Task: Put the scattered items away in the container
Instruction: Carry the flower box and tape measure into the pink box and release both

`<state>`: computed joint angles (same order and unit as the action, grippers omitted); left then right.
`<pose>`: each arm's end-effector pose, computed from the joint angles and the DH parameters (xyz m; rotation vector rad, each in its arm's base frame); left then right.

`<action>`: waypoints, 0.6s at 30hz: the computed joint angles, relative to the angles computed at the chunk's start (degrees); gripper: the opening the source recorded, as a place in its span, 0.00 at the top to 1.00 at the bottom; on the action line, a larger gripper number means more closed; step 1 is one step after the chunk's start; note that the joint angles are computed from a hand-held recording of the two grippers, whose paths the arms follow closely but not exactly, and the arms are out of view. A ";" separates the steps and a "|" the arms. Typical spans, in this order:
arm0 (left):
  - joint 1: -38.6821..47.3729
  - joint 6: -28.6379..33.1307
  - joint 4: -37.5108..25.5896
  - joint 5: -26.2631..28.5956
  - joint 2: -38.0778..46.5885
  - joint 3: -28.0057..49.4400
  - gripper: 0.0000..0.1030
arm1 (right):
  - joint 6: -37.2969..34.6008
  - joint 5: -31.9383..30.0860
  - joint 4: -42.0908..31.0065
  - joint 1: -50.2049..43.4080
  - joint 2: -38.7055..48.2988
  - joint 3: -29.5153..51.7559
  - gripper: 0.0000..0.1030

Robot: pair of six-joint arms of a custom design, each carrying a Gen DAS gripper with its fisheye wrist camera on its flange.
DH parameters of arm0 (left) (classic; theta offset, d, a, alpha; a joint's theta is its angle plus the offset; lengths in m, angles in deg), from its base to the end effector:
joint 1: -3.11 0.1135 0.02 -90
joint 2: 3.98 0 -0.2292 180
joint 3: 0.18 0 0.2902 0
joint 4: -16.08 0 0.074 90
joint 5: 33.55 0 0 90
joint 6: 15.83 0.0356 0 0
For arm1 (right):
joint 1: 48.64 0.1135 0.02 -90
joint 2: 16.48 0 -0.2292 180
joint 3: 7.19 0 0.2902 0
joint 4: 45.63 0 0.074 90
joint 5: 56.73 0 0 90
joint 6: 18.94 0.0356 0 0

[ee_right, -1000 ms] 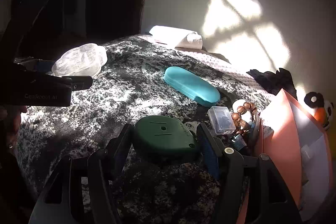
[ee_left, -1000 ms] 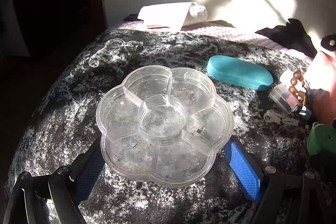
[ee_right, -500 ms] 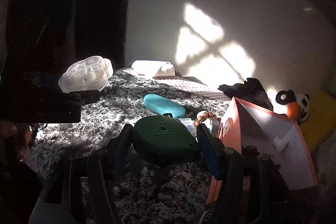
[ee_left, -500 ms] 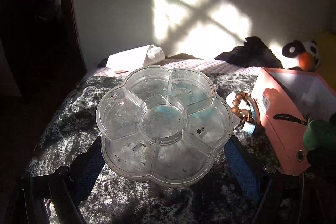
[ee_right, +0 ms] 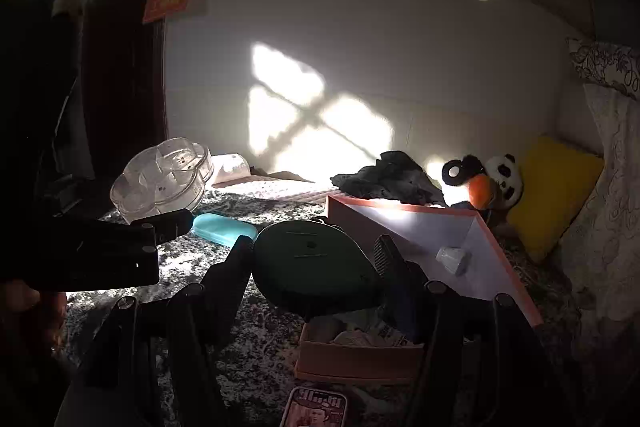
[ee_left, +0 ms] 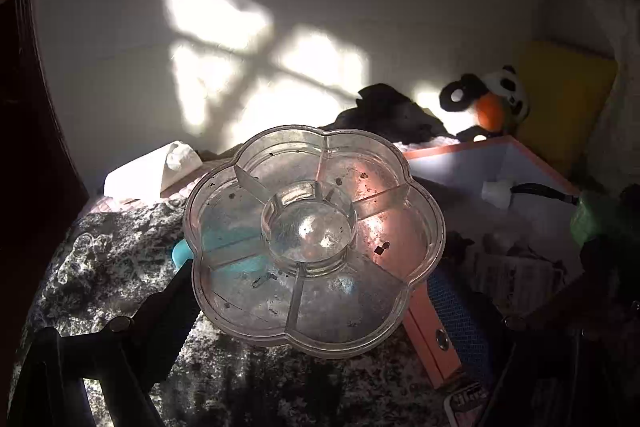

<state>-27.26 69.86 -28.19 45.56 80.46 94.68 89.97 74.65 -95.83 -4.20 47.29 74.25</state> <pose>0.3258 -0.1831 0.3334 0.3783 2.1197 -0.1462 0.2165 0.1793 0.3530 -0.0370 1.9864 -0.0652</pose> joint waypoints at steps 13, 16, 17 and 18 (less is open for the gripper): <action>-9.72 0.23 -3.23 -2.05 21.96 22.57 0.11 | -2.67 -6.63 -1.52 -19.29 -13.42 -8.34 0.37; -9.82 0.13 -4.80 -1.53 27.54 28.60 0.11 | -4.47 -9.95 -0.01 -24.85 -12.46 -8.53 0.37; -9.83 0.10 -5.46 -1.36 29.55 30.89 0.11 | -5.03 -11.00 0.50 -26.64 -12.01 -8.51 0.37; -9.83 0.08 -6.17 -1.19 31.57 33.24 0.11 | -5.53 -12.34 1.27 -28.54 -11.18 -8.40 0.37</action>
<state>-37.09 69.94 -34.35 44.37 112.03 127.92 84.44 62.31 -94.56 -32.74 36.12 65.85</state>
